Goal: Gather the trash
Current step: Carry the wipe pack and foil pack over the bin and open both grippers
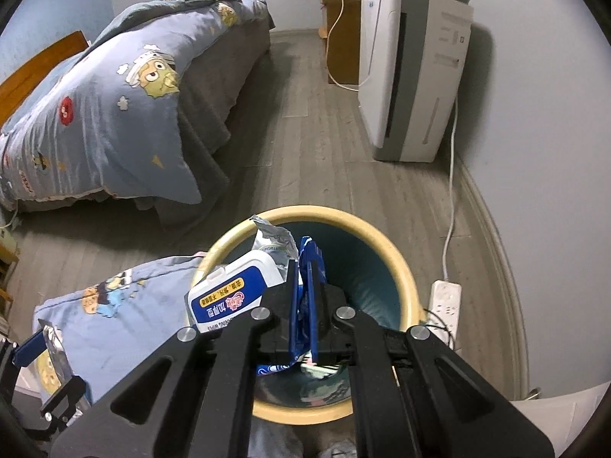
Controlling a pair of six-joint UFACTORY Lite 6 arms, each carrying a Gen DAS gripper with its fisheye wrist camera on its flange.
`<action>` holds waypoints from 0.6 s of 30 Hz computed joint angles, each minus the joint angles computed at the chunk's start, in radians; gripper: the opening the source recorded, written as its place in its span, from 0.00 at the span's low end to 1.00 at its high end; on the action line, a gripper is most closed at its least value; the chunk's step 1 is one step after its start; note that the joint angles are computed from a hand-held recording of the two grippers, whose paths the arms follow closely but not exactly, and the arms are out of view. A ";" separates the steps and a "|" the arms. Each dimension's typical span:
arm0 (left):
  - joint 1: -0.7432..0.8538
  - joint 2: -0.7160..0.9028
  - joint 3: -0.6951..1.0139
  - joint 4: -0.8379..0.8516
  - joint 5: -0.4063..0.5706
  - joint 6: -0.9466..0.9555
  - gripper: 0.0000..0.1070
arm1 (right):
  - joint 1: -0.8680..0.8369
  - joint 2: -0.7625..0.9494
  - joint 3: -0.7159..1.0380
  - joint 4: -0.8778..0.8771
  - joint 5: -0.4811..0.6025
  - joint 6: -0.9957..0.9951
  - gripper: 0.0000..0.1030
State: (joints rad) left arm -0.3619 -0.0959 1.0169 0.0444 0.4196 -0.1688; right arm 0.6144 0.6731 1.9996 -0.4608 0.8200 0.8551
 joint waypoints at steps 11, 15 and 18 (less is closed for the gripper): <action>-0.107 0.353 0.288 -0.044 -0.025 0.064 0.68 | -0.092 -0.024 -0.127 -0.025 -0.026 0.026 0.04; -0.130 0.463 0.372 -0.045 -0.035 0.104 0.68 | -0.128 -0.020 -0.163 -0.015 -0.032 0.044 0.04; -0.148 0.566 0.466 -0.020 -0.034 0.102 0.68 | -0.141 -0.002 -0.174 -0.016 -0.031 0.047 0.04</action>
State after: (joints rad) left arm -0.5101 0.4705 1.4828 0.0245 0.3855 -0.0673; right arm 0.4734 0.6710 1.8260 -0.4767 0.7893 0.9020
